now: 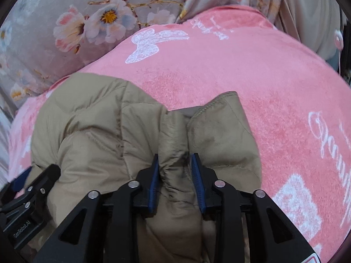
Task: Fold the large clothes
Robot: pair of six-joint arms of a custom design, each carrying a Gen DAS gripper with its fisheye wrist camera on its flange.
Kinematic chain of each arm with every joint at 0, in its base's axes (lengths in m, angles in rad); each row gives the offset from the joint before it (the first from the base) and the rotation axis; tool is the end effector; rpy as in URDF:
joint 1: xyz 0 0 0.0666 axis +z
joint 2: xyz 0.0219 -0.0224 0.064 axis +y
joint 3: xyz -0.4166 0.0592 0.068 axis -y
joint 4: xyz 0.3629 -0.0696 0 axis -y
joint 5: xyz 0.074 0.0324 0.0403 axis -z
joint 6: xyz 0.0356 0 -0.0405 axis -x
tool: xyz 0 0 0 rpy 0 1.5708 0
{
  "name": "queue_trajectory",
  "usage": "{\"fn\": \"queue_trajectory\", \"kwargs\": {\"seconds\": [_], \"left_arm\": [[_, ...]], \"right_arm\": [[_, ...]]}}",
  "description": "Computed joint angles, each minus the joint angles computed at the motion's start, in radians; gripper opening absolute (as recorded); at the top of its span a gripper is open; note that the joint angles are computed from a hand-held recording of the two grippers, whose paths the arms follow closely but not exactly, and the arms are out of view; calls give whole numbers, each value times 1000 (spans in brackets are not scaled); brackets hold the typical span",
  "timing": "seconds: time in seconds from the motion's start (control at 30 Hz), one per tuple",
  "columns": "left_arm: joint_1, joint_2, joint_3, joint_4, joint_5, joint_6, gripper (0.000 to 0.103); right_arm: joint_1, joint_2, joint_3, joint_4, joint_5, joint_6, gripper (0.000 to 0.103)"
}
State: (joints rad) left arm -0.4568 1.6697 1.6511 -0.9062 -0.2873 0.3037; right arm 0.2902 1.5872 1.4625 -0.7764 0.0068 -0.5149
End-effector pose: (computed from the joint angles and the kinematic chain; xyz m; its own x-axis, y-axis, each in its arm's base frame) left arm 0.5055 -0.2376 0.4452 -0.7646 0.0562 -0.6421 0.0432 0.9984 0.0359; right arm 0.5029 0.1495 0.4148 -0.7927 0.2772 -0.5429 0.1244 0.9455 0.3010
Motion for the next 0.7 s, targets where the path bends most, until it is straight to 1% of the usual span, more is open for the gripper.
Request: {"fn": "queue_trajectory", "kwargs": {"seconds": [0.07,0.1,0.13,0.2,0.27,0.3,0.37,0.43,0.57,0.6,0.7], "left_arm": [[15,-21,7,-39,41,9,86],[27,-39,7,-58,72,16,86],[27,-58,-3,-68,86,25,86],[30,-98,-20,-102,110,24,86],[16,-142,-59,-110,98,23,86],[12,-167,-84,-105,99,23,86],[5,-200,-124,-109,111,29,86],[1,-222,-162,-111,120,46,86],[-1,-239,-228,-87,145,84,88],[5,-238,-234,-81,157,90,88],[2,-235,-243,-74,152,87,89]], "right_arm": [[-15,-36,-3,-39,-33,-24,29],[-17,-67,-14,-49,-36,-30,29],[-14,-92,-24,-55,-37,-28,30],[5,-144,-41,-92,-29,-1,30],[40,-196,-74,-126,-34,28,30],[62,-217,-95,-136,-26,37,30],[106,-247,-132,-146,29,38,30],[124,-260,-167,-150,46,33,30],[109,-269,-227,-96,-12,-14,30],[104,-268,-230,-91,-24,-16,30],[97,-257,-236,-78,-45,-13,31]]}}
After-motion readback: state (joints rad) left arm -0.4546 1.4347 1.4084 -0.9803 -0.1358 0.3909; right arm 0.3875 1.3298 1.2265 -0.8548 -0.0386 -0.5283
